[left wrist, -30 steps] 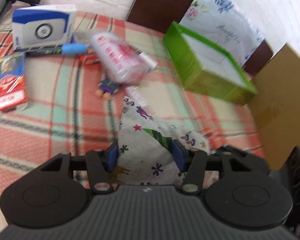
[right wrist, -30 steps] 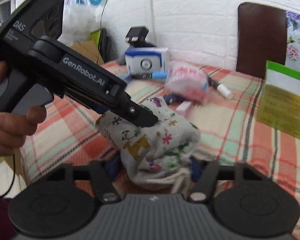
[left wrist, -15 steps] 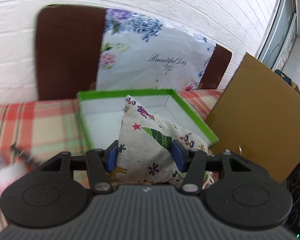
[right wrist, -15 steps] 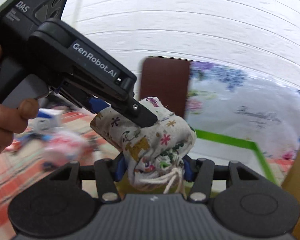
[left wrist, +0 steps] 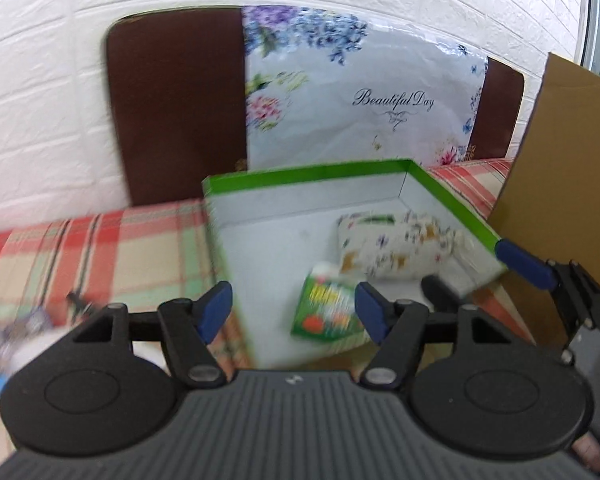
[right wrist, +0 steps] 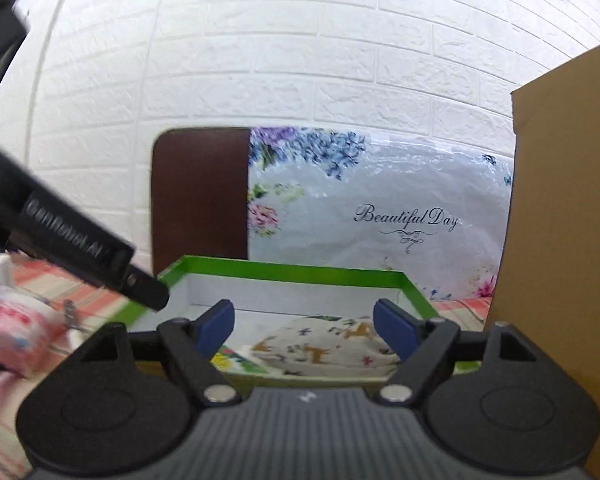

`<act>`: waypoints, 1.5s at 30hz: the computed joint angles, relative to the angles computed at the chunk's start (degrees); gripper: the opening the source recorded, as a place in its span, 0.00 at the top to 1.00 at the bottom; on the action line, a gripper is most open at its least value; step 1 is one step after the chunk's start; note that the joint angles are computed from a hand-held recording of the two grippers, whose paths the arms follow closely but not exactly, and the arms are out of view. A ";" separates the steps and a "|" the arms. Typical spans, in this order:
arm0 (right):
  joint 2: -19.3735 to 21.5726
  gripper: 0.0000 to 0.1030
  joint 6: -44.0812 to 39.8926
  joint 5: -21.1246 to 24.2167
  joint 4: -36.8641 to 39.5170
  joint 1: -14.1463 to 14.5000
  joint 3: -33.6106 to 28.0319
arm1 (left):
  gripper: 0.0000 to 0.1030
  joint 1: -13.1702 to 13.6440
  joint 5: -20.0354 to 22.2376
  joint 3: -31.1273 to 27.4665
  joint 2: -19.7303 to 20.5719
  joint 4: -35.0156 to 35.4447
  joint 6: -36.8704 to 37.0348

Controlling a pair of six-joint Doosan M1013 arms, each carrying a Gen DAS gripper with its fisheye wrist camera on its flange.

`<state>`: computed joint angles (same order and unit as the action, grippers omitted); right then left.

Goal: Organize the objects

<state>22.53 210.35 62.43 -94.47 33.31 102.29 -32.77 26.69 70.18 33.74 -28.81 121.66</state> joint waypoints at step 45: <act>-6.30 0.10 -21.35 -26.73 21.31 4.41 3.38 | 0.11 7.96 11.01 12.86 -5.62 -14.81 7.44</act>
<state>16.23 189.00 35.70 -73.16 37.72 105.67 -24.81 37.70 83.04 28.12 -43.62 129.10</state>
